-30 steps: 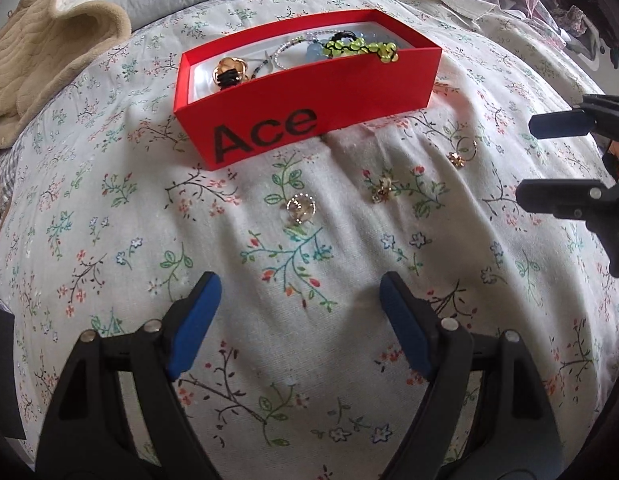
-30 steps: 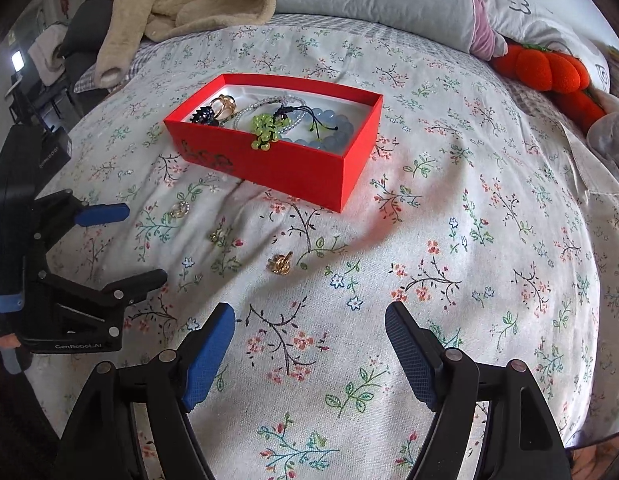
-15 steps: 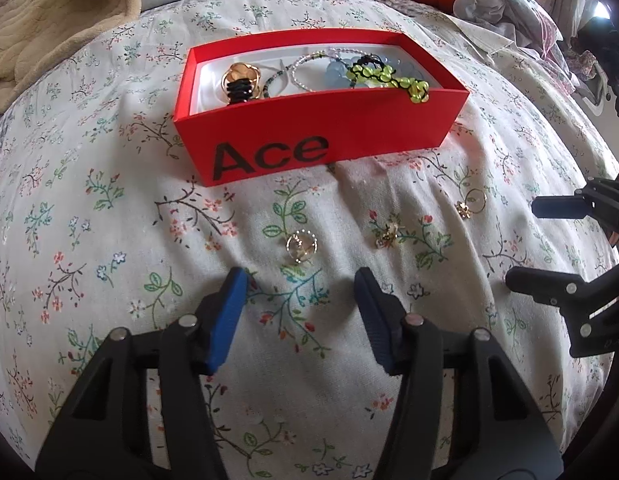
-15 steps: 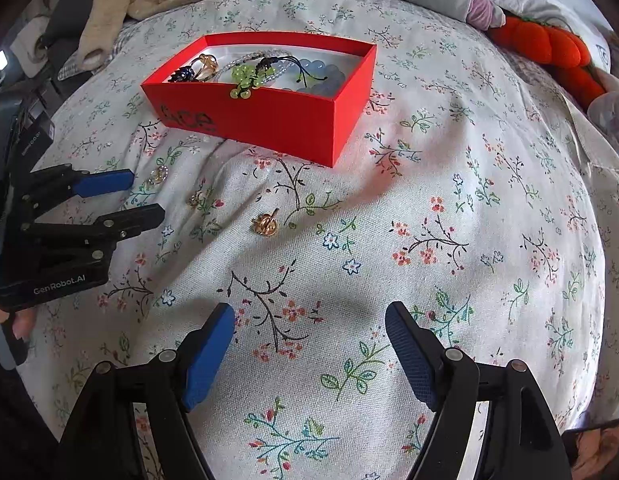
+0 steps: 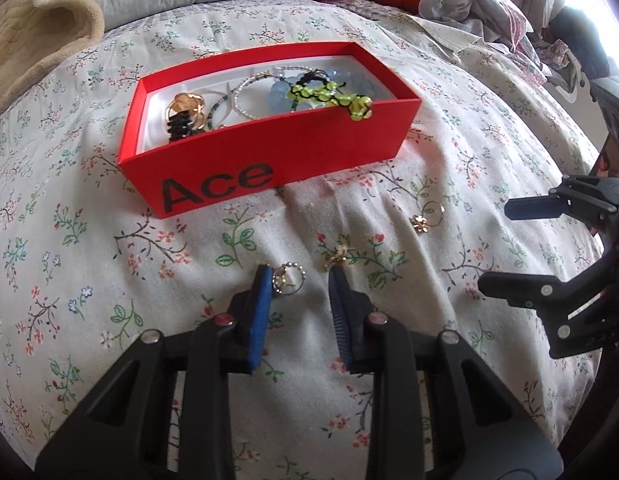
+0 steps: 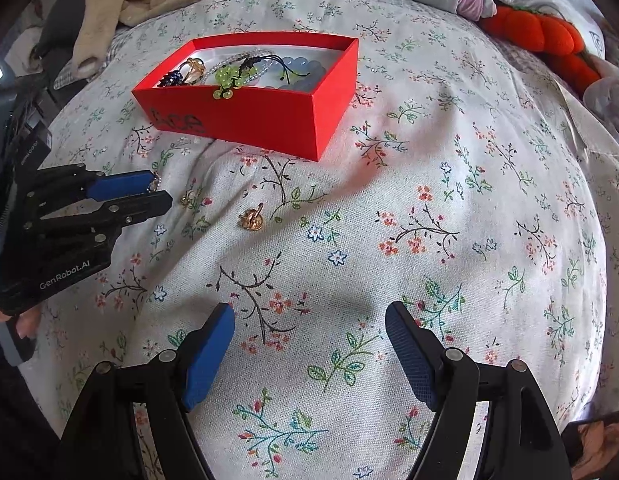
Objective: Organize jewelry
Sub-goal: 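Move the left gripper to a small gold earring and grasp it, then lift the gold earring with the left gripper while the right approaches a gold charm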
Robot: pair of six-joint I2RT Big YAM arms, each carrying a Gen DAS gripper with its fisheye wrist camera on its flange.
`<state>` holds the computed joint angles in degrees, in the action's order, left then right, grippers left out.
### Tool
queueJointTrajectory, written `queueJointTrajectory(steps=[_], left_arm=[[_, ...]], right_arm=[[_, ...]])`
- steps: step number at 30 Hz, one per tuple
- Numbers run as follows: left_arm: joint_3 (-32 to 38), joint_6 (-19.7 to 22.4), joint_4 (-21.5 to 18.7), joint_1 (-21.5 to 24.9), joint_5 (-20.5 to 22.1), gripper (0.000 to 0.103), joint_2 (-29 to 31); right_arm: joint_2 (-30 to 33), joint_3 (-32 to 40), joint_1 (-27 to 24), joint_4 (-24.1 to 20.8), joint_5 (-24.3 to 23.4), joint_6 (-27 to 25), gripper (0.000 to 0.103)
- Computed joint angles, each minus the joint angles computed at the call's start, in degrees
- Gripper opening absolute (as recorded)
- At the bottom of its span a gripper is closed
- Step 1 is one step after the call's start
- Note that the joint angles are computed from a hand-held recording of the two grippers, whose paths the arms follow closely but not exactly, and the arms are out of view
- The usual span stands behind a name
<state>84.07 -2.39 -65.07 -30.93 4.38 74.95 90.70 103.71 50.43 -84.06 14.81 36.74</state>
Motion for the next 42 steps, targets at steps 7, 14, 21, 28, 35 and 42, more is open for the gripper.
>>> queueJointTrajectory(steps=[7, 14, 21, 28, 35, 42], left_arm=[[0.67, 4.32, -1.92, -2.5, 1.94, 0.031, -1.02], [1.55, 4.52, -3.71, -1.9, -1.88, 0.031, -0.6], [2.23, 1.47, -5.7, -0.44, -0.73, 0.031, 1.06], [3.06, -1.43, -6.13, -0.28, 2.04, 0.009, 2.1], [3.38, -5.4, -6.23, 1.9, 5.02, 0.005, 1.48], [2.8, -6.24, -6.78, 4.8, 5.68, 0.004, 0.04]], right_arm=[[-0.86, -1.04, -0.47, 0.25, -0.26, 0.49, 0.079], [-1.17, -1.52, -0.64, 0.36, -0.57, 0.52, 0.079], [-1.09, -1.41, -0.99, 0.36, -0.85, 0.7, 0.079], [-0.79, -1.21, -0.88, 0.18, -0.99, 0.52, 0.079], [-0.5, -0.49, -0.99, -0.06, -1.06, 0.91, 0.079], [0.57, 1.32, -0.85, -0.39, -0.86, 1.01, 0.079]])
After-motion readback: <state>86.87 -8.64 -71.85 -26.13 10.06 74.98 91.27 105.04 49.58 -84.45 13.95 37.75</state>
